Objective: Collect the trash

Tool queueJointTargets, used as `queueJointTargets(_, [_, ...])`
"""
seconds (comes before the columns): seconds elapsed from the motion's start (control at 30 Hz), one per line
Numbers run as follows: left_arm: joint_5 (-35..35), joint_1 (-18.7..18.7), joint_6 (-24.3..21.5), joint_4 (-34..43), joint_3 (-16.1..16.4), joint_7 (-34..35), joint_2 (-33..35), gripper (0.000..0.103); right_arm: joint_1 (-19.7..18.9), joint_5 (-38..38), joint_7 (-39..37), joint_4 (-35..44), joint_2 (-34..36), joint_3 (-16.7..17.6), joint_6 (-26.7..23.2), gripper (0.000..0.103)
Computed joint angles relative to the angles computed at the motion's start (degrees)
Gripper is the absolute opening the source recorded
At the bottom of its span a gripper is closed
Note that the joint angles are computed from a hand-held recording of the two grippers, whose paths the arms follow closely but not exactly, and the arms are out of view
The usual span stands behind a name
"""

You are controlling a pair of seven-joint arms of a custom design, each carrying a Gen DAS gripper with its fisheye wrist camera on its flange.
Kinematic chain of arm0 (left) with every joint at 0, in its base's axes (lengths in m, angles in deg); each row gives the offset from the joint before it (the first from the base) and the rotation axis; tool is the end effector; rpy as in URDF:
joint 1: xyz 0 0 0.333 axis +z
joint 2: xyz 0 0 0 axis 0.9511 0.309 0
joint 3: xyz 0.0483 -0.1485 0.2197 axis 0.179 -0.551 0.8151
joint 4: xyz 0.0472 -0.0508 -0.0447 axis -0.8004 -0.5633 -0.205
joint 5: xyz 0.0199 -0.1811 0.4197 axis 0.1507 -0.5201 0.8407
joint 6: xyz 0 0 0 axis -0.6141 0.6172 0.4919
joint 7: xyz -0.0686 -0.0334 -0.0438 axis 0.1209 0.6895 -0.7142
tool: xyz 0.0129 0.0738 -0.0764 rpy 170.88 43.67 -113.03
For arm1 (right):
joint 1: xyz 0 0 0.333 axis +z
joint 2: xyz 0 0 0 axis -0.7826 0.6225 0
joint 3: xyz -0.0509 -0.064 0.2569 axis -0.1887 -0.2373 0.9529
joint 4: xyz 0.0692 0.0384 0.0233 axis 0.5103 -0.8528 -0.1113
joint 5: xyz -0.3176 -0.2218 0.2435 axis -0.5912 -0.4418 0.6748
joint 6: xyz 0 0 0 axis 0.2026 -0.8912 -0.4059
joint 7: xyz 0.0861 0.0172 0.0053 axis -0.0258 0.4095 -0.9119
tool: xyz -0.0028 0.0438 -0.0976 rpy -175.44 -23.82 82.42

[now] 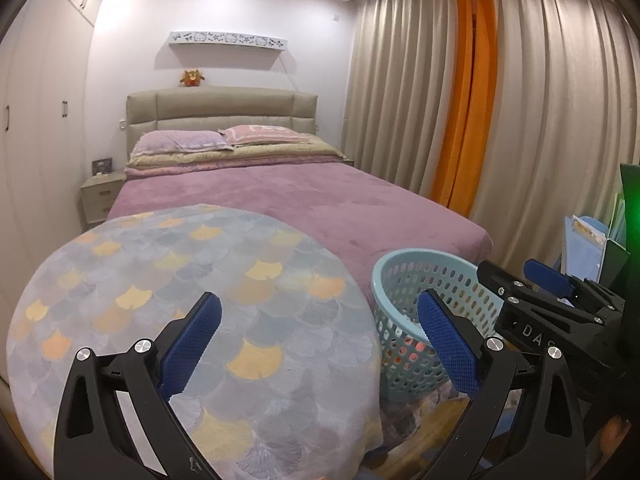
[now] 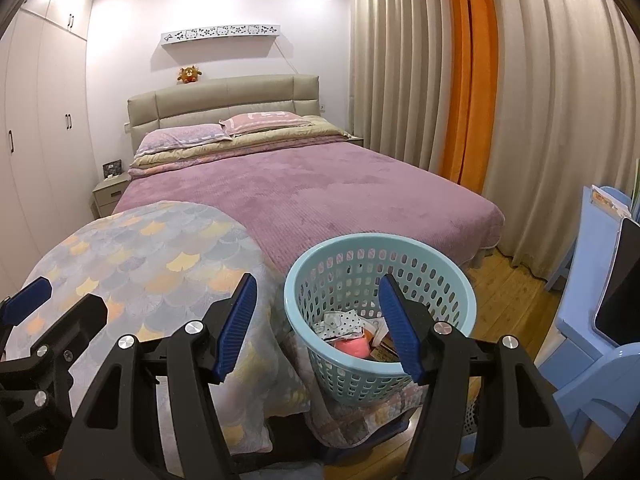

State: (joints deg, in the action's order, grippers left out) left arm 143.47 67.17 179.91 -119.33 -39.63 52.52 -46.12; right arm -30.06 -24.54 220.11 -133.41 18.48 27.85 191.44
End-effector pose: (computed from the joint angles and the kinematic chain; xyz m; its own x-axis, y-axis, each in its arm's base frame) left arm 0.5496 -0.2943 0.5506 -0.0125 -0.9950 0.0994 -0.4334 -0.0842 -0.8973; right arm 0.5910 0.3358 0.5638 0.0684 -0.9976 -0.0108 -0.4979 -0.0248 -0.8669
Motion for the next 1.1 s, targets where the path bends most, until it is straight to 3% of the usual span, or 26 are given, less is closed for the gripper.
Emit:
queueJointTargets(0.3, [-3.3, -0.2, 1.8, -0.5, 0.4, 1.9, -0.2, 0.095, 0.2, 0.6, -0.8, 0.2, -0.3, 0.1, -0.7, 0.06])
queueJointTargets(1.1, [-2.4, 0.3, 1.5, -0.4, -0.7, 1.2, -0.5, 0.095, -0.3, 1.0, -0.8, -0.8, -1.2, 0.6, -0.3, 0.06])
